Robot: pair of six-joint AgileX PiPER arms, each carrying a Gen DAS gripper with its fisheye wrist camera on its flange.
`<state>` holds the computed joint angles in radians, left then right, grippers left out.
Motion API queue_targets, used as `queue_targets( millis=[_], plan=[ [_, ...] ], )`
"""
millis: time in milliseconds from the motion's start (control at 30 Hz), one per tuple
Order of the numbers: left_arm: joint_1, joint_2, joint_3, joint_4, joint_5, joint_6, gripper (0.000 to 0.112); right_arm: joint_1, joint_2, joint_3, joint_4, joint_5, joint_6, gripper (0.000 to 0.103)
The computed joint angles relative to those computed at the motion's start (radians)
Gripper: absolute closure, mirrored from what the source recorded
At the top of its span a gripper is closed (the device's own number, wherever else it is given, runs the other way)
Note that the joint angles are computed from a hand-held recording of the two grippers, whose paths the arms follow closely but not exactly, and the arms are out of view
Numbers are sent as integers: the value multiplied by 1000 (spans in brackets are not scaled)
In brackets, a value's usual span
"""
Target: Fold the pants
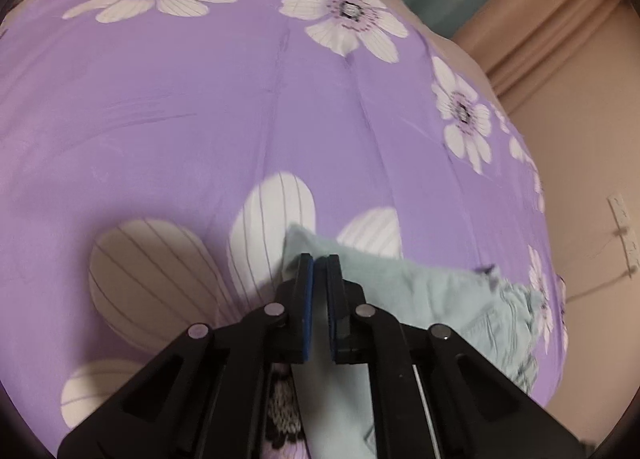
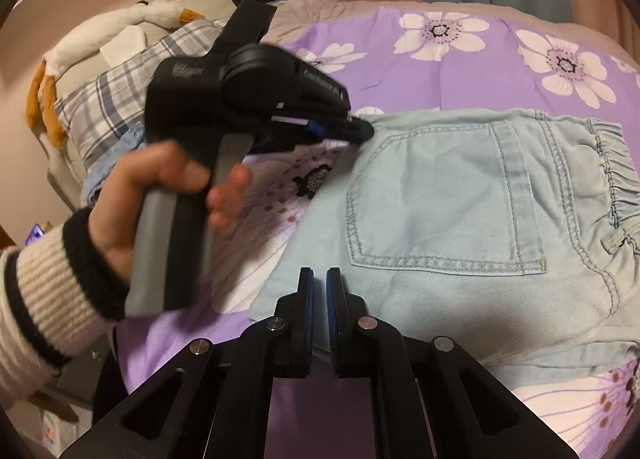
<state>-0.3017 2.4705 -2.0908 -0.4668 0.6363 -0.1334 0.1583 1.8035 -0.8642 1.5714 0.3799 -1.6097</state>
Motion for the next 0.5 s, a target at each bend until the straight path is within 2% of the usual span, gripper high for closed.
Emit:
queue_targets(
  millis=[33, 67, 100, 133, 200, 267, 367, 467, 500],
  plan=[
    [1, 8, -29, 27, 24, -43, 100, 4, -2, 2, 3, 0, 7, 96],
    [1, 1, -25, 40, 28, -63, 86, 0, -5, 2, -12, 7, 28, 96],
    [-2, -16, -6, 66, 24, -87, 78, -3, -10, 0, -41, 12, 59, 96],
    [-4, -53, 52, 68, -2, -79, 66, -10, -19, -2, -84, 23, 102, 96],
    [-7, -145, 205, 23, -79, -2, 65, -43, -57, 11, -146, 58, 148, 96],
    [-17, -208, 302, 9, -123, 42, 65, -97, -117, 47, -118, 79, 102, 94],
    [-43, -298, 439, -59, -180, 154, 65, -168, -181, 64, -76, 27, 62, 94],
    [-98, -371, 551, -128, -232, 274, 66, -213, -177, 17, -191, -60, 217, 94],
    [-113, -382, 568, -135, -240, 295, 66, -223, -171, 9, -194, -73, 220, 94]
  ],
)
